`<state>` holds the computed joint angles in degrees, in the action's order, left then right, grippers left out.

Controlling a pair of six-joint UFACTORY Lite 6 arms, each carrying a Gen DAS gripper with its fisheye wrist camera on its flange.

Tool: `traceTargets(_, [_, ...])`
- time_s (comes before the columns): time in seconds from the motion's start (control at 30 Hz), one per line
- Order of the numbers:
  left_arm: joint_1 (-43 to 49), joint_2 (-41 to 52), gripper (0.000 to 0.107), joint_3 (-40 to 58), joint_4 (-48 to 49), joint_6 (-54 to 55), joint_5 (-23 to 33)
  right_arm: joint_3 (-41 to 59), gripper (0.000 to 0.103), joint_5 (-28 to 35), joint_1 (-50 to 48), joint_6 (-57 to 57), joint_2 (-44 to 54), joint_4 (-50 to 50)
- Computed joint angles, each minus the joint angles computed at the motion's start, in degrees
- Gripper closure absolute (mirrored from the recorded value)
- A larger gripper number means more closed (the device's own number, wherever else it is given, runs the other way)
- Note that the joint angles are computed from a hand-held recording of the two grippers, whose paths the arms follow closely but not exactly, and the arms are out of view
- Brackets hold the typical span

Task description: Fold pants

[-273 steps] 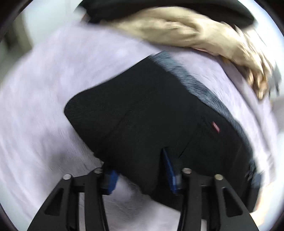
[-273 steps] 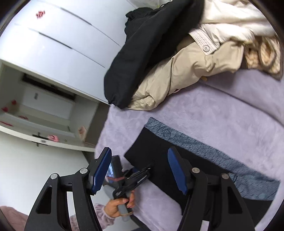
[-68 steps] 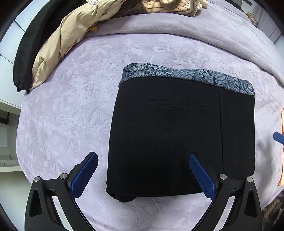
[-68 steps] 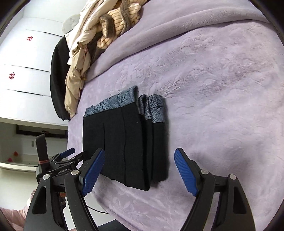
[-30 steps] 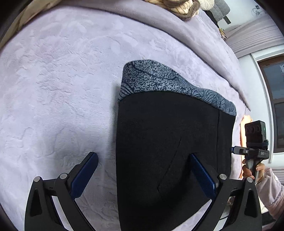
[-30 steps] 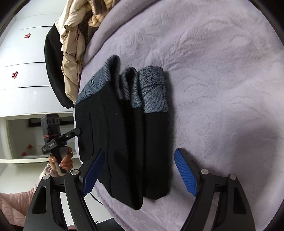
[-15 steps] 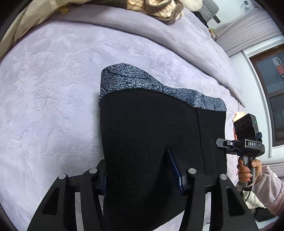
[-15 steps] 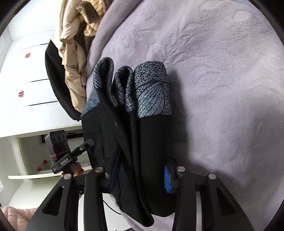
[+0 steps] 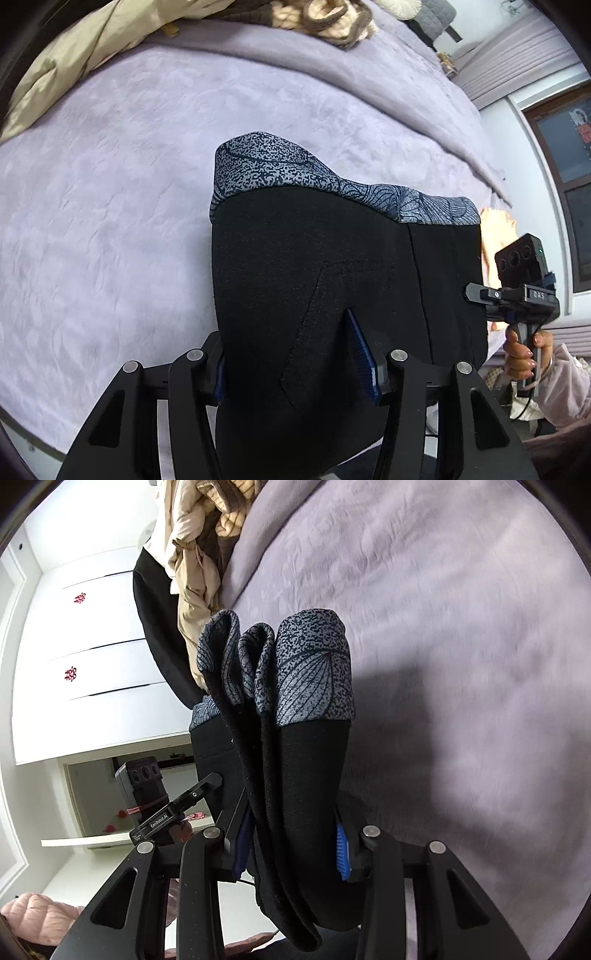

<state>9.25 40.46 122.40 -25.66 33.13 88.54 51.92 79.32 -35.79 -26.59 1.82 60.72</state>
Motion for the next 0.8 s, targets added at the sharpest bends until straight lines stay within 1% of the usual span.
traceTargets(0.1, [0.3,-3.6,0.049,-11.1,3.0,0.8,-5.5,-6.8,0.064,-2.8,1.1,-0.8,-4.0,-0.9])
traceTargets(0.13, [0.1,-4.7,0.044,-15.0,4.3,0.7,-8.5,-8.3,0.063,-4.6,2.0,-0.8,-4.5,-2.0])
traceTargets(0.17, [0.1,-5.5,0.035,-17.2,4.7,0.9,-10.8,-9.2,0.061,-7.2,3.3,-0.3,-4.7,-3.7])
traceTargets(0.2, [0.0,-5.7,0.030,-17.9,4.7,0.5,-12.0,-9.5,0.058,-9.2,4.6,0.7,-4.6,-5.1])
traceTargets(0.23, [0.0,-5.6,0.023,-17.7,5.1,-0.2,-12.4,-9.5,0.056,-10.5,5.3,2.0,-4.7,-6.0])
traceTargets(0.27, [-0.2,-5.5,0.021,-17.3,5.5,-0.8,-12.3,-9.3,0.051,-11.1,5.6,3.2,-5.0,-6.7])
traceTargets(0.3, [-0.3,-5.8,0.021,-17.0,6.1,-1.3,-12.2,-8.0,0.050,-11.8,6.6,5.2,-5.0,-8.3])
traceTargets(0.33, [-1.1,-6.3,0.021,-17.0,7.1,-1.9,-12.6,-6.7,0.046,-12.1,7.4,7.5,-5.8,-11.5])
traceTargets(0.37, [-2.1,-7.9,0.021,-17.7,9.0,-2.6,-13.6,-4.3,0.045,-12.7,9.4,11.1,-6.6,-16.2])
traceTargets(0.47, [-5.5,-11.7,0.021,-19.3,13.3,-5.4,-17.6,3.4,0.045,-13.6,14.3,17.4,-8.7,-26.2])
traceTargets(0.53, [-6.0,-13.4,0.021,-19.1,13.4,-6.8,-17.9,6.7,0.045,-13.4,14.0,16.1,-9.5,-26.5])
traceTargets(0.63, [-6.9,-15.1,0.021,-18.7,13.8,-9.5,-18.3,13.0,0.045,-15.1,15.2,15.9,-4.3,-24.2])
traceTargets(0.67, [-7.7,-15.6,0.021,-18.8,14.7,-10.7,-18.7,14.5,0.053,-16.1,15.4,15.7,-1.5,-23.3])
traceTargets(0.7, [-8.5,-16.0,0.018,-19.0,16.0,-11.8,-18.9,15.2,0.088,-16.5,15.3,15.1,0.7,-22.3])
traceTargets(0.73, [-8.7,-17.7,0.004,-20.6,16.9,-12.1,-18.9,16.5,0.093,-16.1,15.6,15.6,3.2,-22.6])
traceTargets(0.8, [-10.5,-20.4,0.004,-24.2,18.7,-14.5,-20.6,18.5,0.093,-16.0,17.1,16.9,4.5,-24.9])
